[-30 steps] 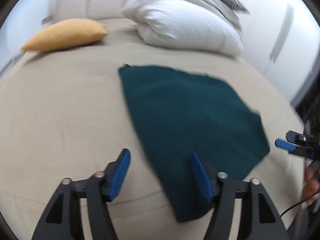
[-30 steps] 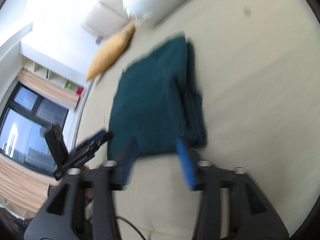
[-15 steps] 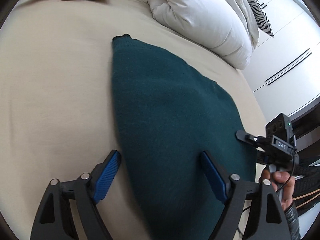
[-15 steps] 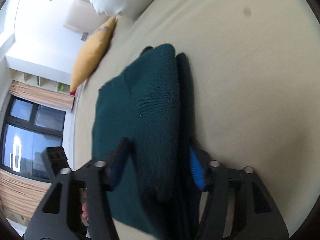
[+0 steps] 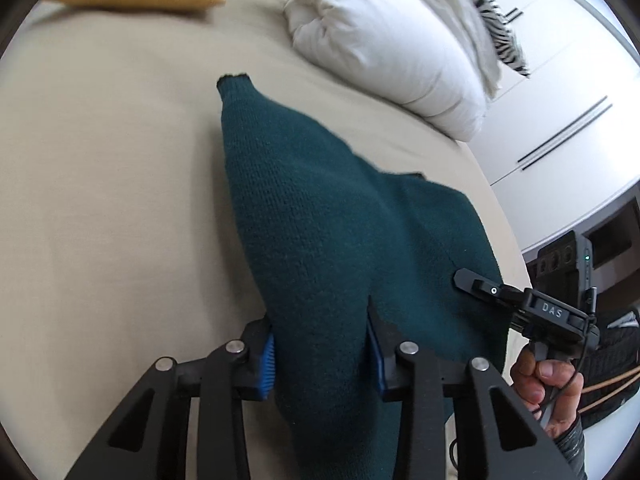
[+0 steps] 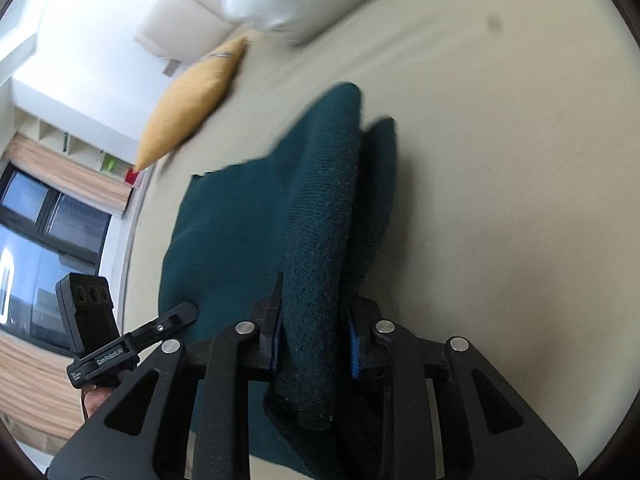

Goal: Fold small clothes

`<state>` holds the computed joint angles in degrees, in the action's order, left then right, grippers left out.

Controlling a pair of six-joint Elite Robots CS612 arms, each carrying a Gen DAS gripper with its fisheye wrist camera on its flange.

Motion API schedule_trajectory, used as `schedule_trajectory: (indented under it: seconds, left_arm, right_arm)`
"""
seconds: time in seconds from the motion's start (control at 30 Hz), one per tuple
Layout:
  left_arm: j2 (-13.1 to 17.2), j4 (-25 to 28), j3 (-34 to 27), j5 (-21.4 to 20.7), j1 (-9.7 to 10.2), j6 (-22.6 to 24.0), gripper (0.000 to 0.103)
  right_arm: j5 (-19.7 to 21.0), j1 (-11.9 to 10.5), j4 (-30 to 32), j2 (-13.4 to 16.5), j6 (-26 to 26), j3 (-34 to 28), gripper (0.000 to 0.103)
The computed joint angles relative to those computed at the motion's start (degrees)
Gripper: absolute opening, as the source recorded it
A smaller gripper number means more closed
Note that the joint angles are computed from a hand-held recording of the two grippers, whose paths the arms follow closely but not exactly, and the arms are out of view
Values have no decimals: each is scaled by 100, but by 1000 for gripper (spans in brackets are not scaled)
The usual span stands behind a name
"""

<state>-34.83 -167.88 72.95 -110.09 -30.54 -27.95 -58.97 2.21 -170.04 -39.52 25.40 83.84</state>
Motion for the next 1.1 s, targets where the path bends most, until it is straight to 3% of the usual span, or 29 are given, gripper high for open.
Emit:
schedule_trajectory:
  seconds: [0.13, 0.27, 0.5, 0.67, 0.8, 0.87, 0.93, 1.0, 1.1]
  left_arm:
    - [-500, -393, 758, 97, 61, 246, 38]
    - [-970, -784, 1519, 128, 193, 328, 38]
    - [-1515, -1464, 2584, 259, 410, 363, 38]
    - [-1447, -1701, 2850, 147, 559, 112, 38]
    - [-1145, -1311, 2705, 48, 620, 1, 40]
    - [-983, -1603, 2702, -142, 685, -214, 43]
    - [-880, -1873, 2695, -394, 751, -481, 45]
    - [-877, -1859, 2684, -340, 736, -432, 47]
    - [-859, -1847, 2646, -322, 727, -467, 48]
  right_arm:
    - [7, 196, -253, -304, -223, 322, 22]
    - [328, 380, -562, -517, -219, 589, 22]
    - [767, 797, -953, -532, -136, 705, 22]
    - [814, 995, -859, -292, -51, 470, 22]
    - [825, 1038, -488, -23, 87, 319, 22]
    - [788, 1017, -345, 97, 299, 324, 22]
    - [1173, 917, -739, 274, 704, 398, 23]
    - [1402, 855, -1213, 392, 1006, 423, 23]
    - [1330, 844, -1092, 328, 827, 483, 26]
